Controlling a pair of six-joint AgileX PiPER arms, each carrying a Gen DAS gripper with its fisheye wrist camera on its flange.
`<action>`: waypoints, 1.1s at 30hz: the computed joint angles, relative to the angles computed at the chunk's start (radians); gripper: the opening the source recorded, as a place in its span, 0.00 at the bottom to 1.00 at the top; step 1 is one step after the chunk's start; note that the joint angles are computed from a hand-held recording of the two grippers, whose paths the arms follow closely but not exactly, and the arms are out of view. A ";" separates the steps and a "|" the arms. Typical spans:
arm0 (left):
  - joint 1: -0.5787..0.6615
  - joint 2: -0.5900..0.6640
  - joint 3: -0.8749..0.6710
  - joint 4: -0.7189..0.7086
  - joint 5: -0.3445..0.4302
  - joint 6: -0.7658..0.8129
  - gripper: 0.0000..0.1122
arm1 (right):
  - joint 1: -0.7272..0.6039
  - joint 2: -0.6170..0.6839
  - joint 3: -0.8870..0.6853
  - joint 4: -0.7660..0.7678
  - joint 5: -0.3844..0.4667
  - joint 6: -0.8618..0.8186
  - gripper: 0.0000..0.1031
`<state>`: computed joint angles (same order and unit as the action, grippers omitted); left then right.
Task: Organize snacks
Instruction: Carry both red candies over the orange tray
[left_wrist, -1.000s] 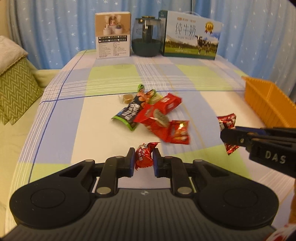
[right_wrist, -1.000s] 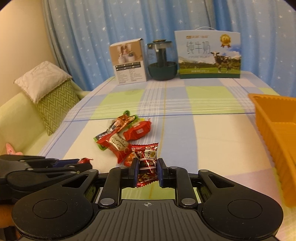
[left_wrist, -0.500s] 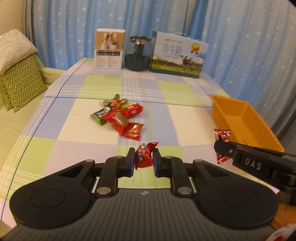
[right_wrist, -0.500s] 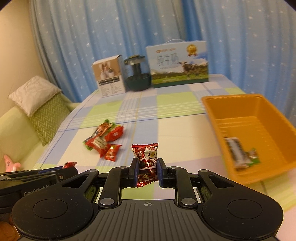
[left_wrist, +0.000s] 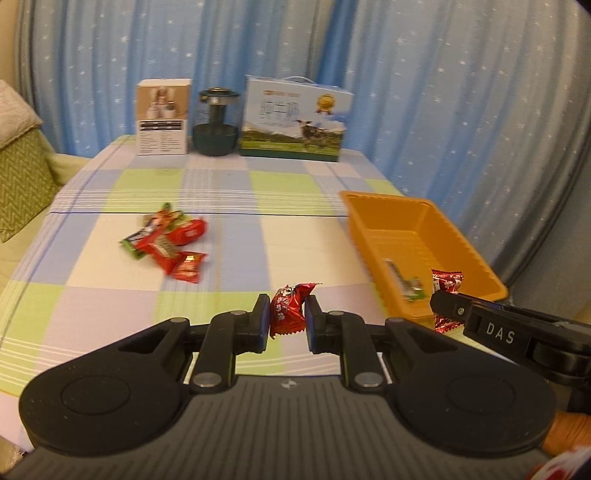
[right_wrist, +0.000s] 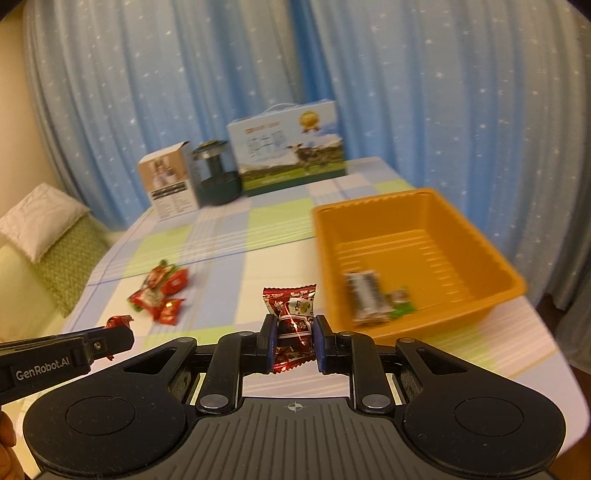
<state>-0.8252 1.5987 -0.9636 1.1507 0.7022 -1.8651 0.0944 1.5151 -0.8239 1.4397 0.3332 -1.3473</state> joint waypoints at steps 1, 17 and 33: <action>-0.005 0.012 -0.020 -0.005 -0.001 0.010 0.16 | -0.022 -0.004 -0.002 -0.017 0.008 0.012 0.20; 0.007 0.259 -0.370 -0.112 -0.081 0.245 0.16 | -0.249 0.061 -0.126 -0.133 0.104 0.048 0.20; 0.080 0.486 -0.637 -0.275 -0.158 0.486 0.16 | -0.284 0.285 -0.339 -0.182 0.095 0.029 0.20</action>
